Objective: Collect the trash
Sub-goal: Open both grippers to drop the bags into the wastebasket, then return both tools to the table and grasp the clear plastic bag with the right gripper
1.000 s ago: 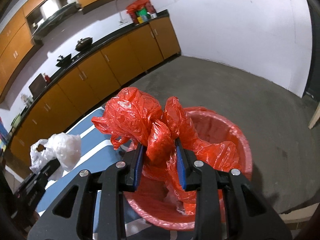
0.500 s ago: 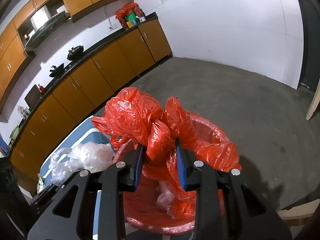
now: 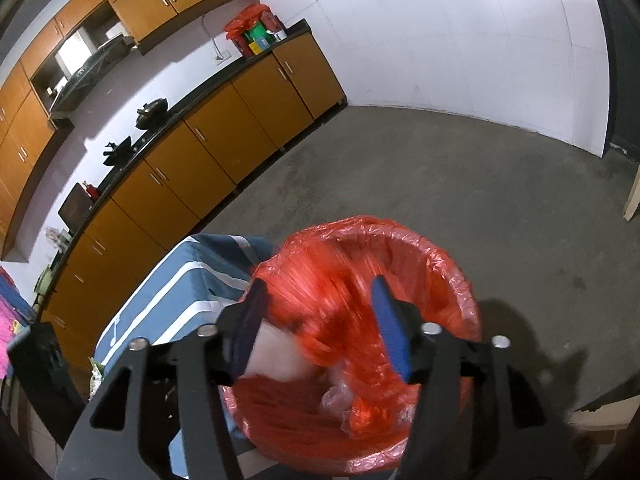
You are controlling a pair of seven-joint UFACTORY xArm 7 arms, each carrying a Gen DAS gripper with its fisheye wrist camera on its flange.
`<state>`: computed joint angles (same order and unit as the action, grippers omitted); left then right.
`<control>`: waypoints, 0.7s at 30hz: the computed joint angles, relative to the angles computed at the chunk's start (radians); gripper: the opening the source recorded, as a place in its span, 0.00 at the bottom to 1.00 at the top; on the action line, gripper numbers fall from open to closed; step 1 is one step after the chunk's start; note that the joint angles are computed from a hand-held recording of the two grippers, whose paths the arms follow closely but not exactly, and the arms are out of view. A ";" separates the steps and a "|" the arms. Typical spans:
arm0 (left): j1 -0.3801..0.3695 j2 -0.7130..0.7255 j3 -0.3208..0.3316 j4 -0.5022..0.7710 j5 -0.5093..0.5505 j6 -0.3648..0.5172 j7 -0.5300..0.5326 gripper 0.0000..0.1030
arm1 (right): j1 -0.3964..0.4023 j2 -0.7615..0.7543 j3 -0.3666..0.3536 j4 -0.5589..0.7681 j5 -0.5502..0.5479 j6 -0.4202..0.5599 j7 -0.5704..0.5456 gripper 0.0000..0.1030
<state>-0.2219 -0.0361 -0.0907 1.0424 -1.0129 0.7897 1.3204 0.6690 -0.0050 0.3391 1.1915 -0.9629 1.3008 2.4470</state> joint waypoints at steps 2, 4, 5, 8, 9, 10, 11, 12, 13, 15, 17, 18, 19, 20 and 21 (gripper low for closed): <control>0.004 0.003 0.002 -0.001 0.003 -0.007 0.000 0.30 | 0.003 0.004 0.003 0.008 0.003 0.019 -0.008 0.57; 0.010 0.007 0.007 0.000 0.002 -0.013 0.002 0.33 | 0.008 0.016 0.003 0.026 0.008 0.044 -0.025 0.60; 0.015 0.009 0.010 0.002 -0.001 -0.017 0.003 0.35 | 0.012 0.025 0.003 0.040 0.010 0.062 -0.040 0.62; 0.027 0.010 0.016 0.006 -0.009 -0.029 0.002 0.40 | 0.030 0.059 0.000 0.092 0.011 0.122 -0.089 0.69; 0.032 0.009 0.018 0.006 -0.012 -0.031 0.005 0.41 | 0.035 0.064 -0.006 0.102 0.011 0.132 -0.105 0.72; 0.038 0.008 0.022 0.006 -0.017 -0.037 0.008 0.43 | 0.044 0.082 -0.008 0.128 0.007 0.157 -0.127 0.73; 0.044 0.007 0.025 0.006 -0.022 -0.045 0.010 0.46 | 0.053 0.096 -0.012 0.146 0.005 0.174 -0.147 0.76; 0.049 0.008 0.029 0.012 -0.023 -0.048 0.010 0.47 | 0.063 0.120 -0.017 0.178 -0.001 0.198 -0.176 0.78; 0.057 0.009 0.034 0.014 -0.028 -0.054 0.014 0.49 | 0.074 0.132 -0.024 0.194 -0.006 0.209 -0.194 0.79; 0.074 0.012 0.044 0.019 -0.032 -0.063 0.014 0.51 | 0.094 0.164 -0.039 0.234 -0.020 0.224 -0.232 0.81; 0.095 0.021 0.057 0.030 -0.035 -0.068 0.010 0.54 | 0.113 0.202 -0.059 0.280 -0.035 0.228 -0.279 0.83; 0.104 0.024 0.060 0.035 -0.036 -0.075 0.009 0.54 | 0.121 0.221 -0.068 0.304 -0.042 0.226 -0.307 0.84; 0.116 0.029 0.065 0.040 -0.042 -0.087 0.014 0.55 | 0.130 0.244 -0.079 0.334 -0.049 0.225 -0.342 0.84; 0.125 0.032 0.068 0.044 -0.045 -0.097 0.016 0.56 | 0.139 0.272 -0.091 0.371 -0.056 0.223 -0.381 0.84; 0.139 0.039 0.074 0.051 -0.050 -0.110 0.019 0.57 | 0.151 0.300 -0.103 0.407 -0.063 0.220 -0.415 0.85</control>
